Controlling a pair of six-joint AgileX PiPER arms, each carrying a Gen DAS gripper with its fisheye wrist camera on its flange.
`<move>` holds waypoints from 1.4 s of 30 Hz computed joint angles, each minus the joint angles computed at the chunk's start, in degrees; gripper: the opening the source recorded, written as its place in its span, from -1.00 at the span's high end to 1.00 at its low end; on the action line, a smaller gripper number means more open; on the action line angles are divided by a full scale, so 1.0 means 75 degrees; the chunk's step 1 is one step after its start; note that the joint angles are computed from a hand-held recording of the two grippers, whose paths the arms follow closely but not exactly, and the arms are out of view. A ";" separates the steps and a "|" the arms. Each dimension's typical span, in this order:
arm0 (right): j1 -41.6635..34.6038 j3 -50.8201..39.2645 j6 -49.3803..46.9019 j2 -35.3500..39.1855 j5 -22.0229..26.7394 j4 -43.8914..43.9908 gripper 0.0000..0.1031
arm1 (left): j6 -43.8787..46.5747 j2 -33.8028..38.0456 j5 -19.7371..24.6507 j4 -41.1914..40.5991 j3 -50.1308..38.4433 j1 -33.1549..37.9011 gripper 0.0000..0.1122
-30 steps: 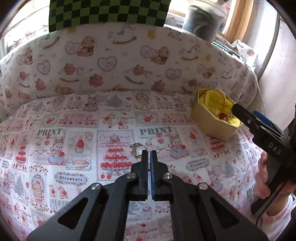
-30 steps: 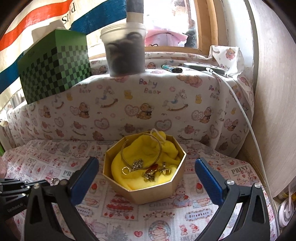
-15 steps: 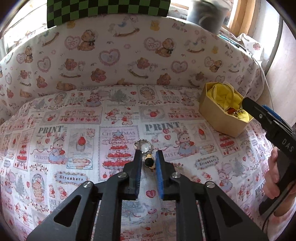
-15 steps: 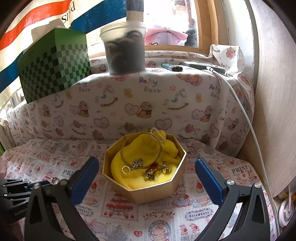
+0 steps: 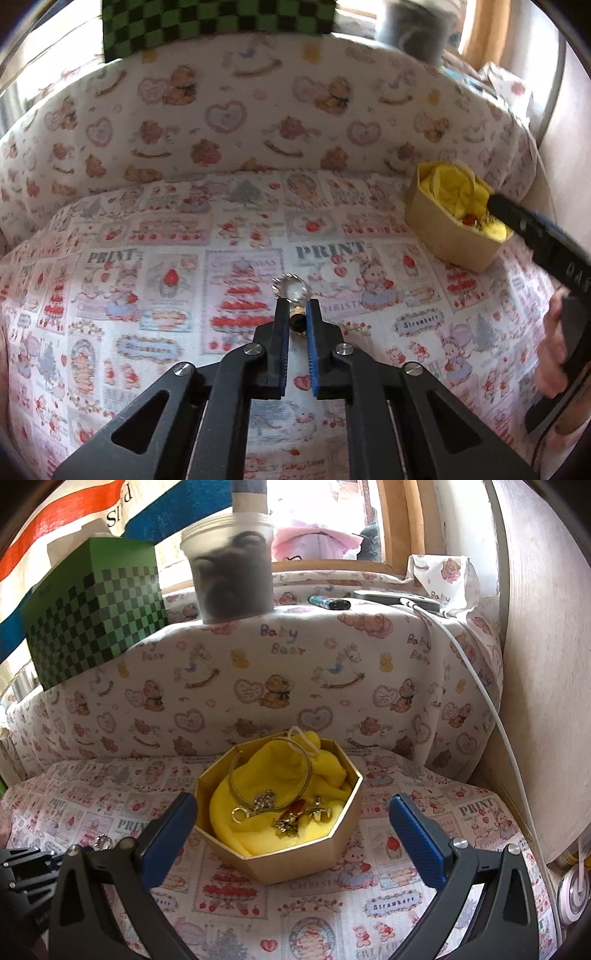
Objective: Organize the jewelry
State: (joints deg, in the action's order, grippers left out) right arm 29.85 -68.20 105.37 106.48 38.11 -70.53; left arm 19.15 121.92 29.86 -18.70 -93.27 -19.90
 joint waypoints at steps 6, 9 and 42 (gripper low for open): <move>-0.0226 -0.0479 -0.3144 -0.0174 -0.1955 0.2533 -1.00 | 0.0639 -0.0368 -0.0099 -0.1204 0.0120 0.0811 0.86; -0.0404 -0.1116 -0.5193 0.0412 -0.2763 0.4825 -1.00 | -0.0017 -0.0196 -0.0010 -0.0928 -0.0208 0.1175 0.86; 0.0273 -0.5866 -0.8848 0.3168 0.1486 0.7418 0.61 | -0.1377 -0.0648 -0.0947 0.0316 0.0505 0.1115 0.86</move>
